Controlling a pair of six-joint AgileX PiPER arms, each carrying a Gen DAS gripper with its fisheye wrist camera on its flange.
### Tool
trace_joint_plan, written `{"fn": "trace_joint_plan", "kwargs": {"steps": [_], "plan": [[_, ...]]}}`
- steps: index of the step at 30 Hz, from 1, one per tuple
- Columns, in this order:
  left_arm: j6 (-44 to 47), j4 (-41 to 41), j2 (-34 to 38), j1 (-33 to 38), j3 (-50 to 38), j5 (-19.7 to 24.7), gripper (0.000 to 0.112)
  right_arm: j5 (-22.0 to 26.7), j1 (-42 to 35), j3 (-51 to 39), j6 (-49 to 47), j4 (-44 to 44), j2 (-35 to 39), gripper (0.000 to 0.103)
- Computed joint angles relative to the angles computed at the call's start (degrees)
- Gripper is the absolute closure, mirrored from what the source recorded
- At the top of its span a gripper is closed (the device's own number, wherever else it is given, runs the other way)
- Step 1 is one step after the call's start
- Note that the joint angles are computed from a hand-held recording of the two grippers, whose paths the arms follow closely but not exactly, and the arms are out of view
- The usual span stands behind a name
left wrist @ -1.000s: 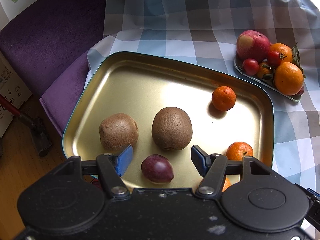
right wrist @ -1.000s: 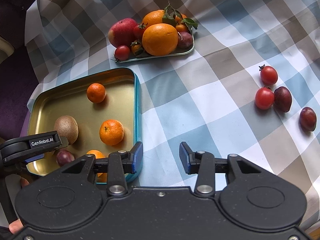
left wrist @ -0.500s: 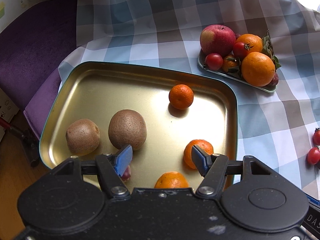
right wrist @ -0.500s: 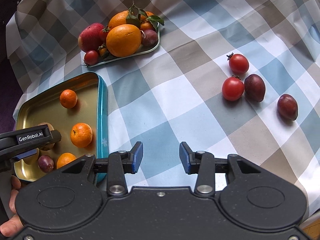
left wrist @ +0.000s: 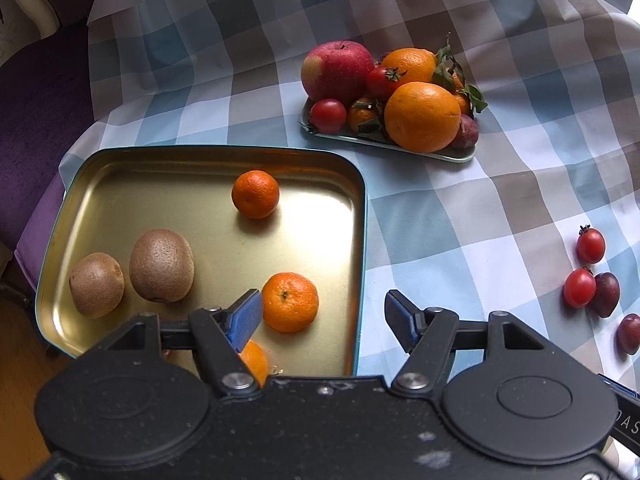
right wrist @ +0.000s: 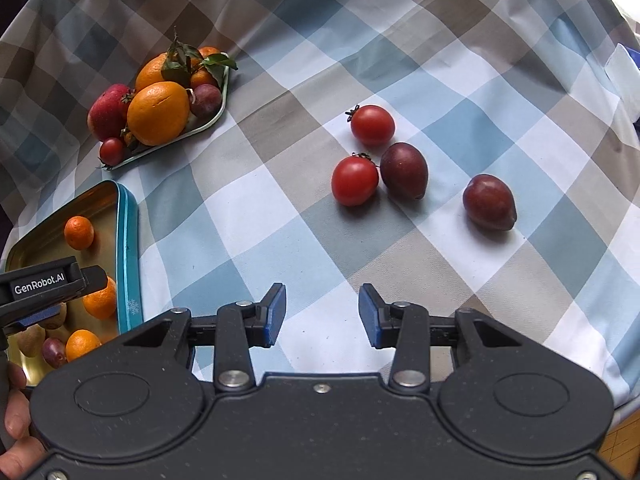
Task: Organize fruits
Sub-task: 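Withdraw both open tools from the tray toward the remaining plums and tomatoes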
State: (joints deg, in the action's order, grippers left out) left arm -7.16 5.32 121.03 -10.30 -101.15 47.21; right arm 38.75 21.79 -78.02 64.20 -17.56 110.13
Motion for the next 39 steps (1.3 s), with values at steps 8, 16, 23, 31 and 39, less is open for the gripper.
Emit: {"fn": "trace_joint_plan", "kwargs": {"steps": [8,16,23,31,39], "plan": [[0.78,0.71,-0.76,-5.34,1.05,-1.29,0.043,-1.56,-4.92,6.69,2.46,-1.31,-4.82,0.053],[-0.01,4.23,-1.46,-10.26,2.72,-2.7,0.041,-2.14,-9.06,9.82,2.46,-2.54,-7.84,0.053],[-0.29,3.02,-0.55,-11.78,1.05,-1.19,0.041,-2.81,-13.78,8.67,0.68,-1.77,-7.36,0.053],[-1.31,4.15,0.36,-13.97,-0.03,-0.33,0.041,-5.28,-18.58,8.51,-6.78,5.08,-5.25,0.053],[-2.35,5.46,1.42,-15.49,-1.37,0.58,0.041,-9.64,-20.04,9.54,-10.78,9.15,-3.65,0.052]]}}
